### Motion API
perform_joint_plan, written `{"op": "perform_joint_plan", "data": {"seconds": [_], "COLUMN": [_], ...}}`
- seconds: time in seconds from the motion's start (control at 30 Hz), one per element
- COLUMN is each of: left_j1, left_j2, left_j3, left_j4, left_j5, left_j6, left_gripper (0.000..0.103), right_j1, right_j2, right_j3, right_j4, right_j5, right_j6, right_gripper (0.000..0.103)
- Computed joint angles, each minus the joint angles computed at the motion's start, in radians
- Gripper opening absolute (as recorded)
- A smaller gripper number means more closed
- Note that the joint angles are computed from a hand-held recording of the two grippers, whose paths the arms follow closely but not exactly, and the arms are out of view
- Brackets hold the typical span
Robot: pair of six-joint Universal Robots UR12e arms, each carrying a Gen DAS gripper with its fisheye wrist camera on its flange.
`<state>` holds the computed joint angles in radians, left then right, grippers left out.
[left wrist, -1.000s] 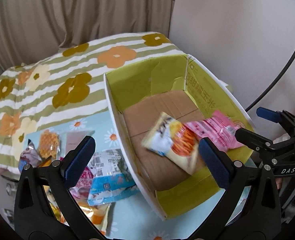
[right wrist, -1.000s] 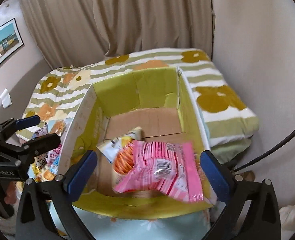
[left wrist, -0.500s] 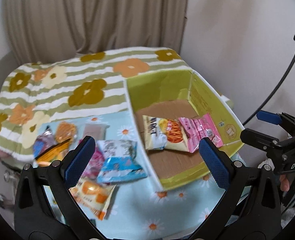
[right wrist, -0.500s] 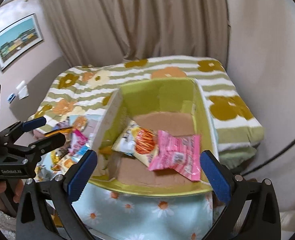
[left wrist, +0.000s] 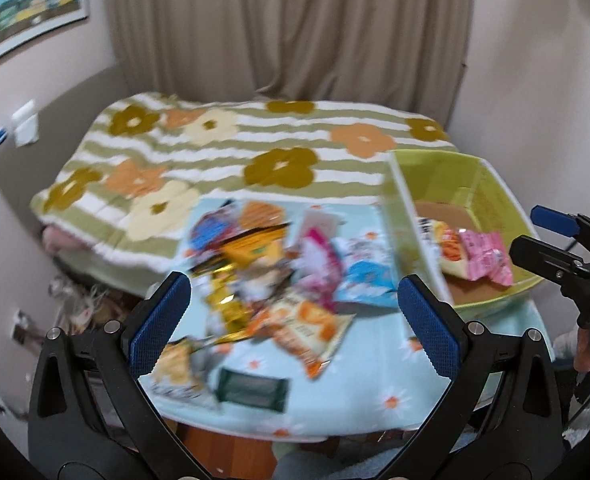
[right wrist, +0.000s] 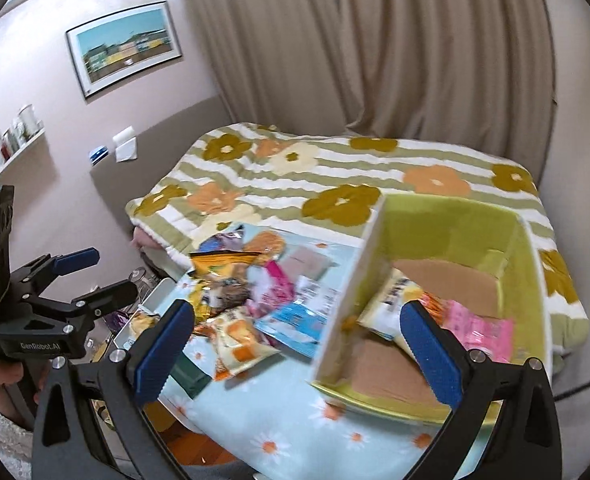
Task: Organize snacks
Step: 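Grasp the potato-chip bag with the left tool while the right tool grasps the dark green bar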
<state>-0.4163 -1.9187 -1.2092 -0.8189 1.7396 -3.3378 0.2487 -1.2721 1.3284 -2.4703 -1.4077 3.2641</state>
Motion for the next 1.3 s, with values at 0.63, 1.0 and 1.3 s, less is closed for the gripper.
{"op": "perform_joint_plan", "data": {"seconds": [0.63,1.0,1.3], "left_j1": [0.188,0.210,0.201], "left_j2": [0.092,0.035,0.004], "left_j3": [-0.232,-0.261,-0.260], "left_j4": [-0.110,-0.103,-0.095], "left_j5": [-0.220,-0.285,-0.226], "left_j6": [0.023,0.052,0.038], "left_gripper": [0.103,0.102,0.096], "right_j1": [0.151,0.172,0.174], "right_j2": [0.189,0.265,0.297], "right_j3": [-0.138,-0.175,-0.196], "right_j4": [0.199,0.317,0.375], "right_j5": [0.047,0.099,0.138], "right_j6": [-0.216,-0.449,-0.645], "right_gripper": [0.102,0.088,0.074]}}
